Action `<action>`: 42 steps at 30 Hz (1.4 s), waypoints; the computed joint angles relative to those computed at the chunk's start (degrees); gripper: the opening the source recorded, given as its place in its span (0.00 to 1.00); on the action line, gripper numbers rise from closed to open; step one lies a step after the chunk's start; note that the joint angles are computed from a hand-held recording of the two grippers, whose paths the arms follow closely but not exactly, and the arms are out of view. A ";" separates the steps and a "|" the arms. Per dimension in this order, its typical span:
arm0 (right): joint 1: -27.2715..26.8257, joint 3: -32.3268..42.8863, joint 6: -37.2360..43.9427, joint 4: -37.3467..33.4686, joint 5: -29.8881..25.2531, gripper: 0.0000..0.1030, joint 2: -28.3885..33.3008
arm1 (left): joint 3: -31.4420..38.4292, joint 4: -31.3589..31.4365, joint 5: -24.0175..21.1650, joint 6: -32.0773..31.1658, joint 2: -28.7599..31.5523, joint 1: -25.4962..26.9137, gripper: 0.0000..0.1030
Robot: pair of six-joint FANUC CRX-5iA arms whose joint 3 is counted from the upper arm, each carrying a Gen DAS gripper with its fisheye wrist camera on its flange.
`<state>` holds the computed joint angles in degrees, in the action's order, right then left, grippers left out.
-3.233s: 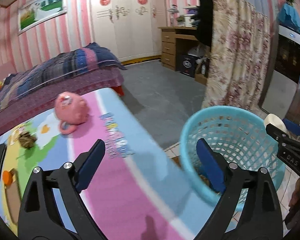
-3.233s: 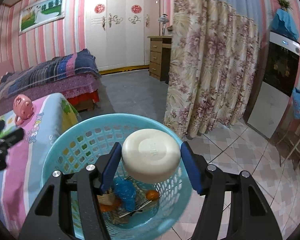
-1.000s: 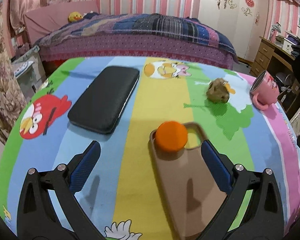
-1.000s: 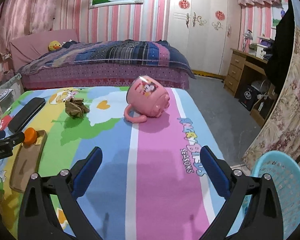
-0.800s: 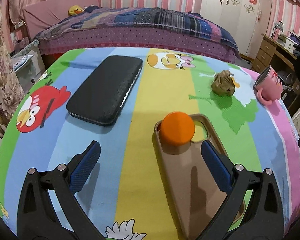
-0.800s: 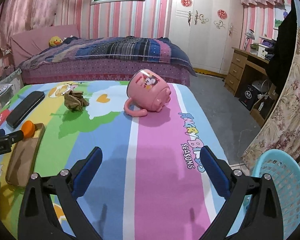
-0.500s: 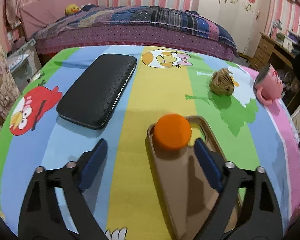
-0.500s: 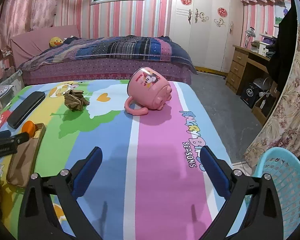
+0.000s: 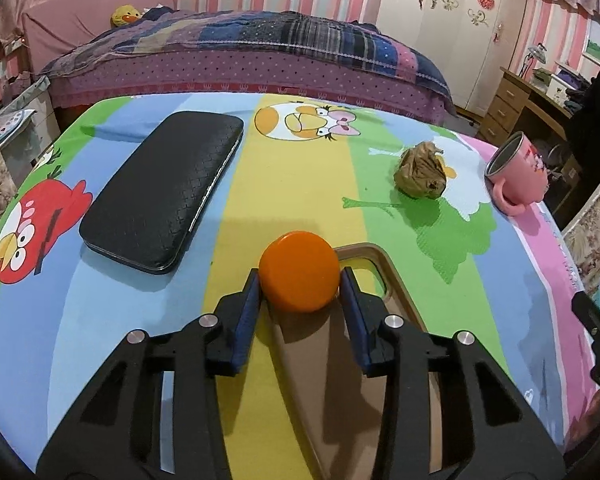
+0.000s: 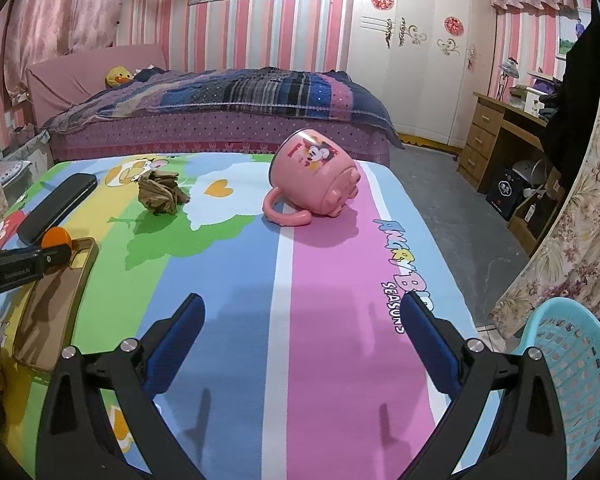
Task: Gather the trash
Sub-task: 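Grasp the orange ball with the left tool while the right tool grasps the brown paper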
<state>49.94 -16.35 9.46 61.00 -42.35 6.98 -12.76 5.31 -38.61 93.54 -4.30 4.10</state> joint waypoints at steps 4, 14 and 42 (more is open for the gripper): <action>0.38 0.62 0.82 0.04 0.05 0.93 0.72 | 1.36 -5.44 -0.70 3.87 -0.86 -0.66 0.37; 0.82 2.90 0.94 2.15 3.18 0.93 2.96 | 1.86 -10.22 0.06 6.37 -3.97 1.79 0.37; 0.56 39.23 31.55 -20.85 -1.06 0.69 26.35 | 0.96 -12.10 0.49 8.22 -5.72 13.26 0.37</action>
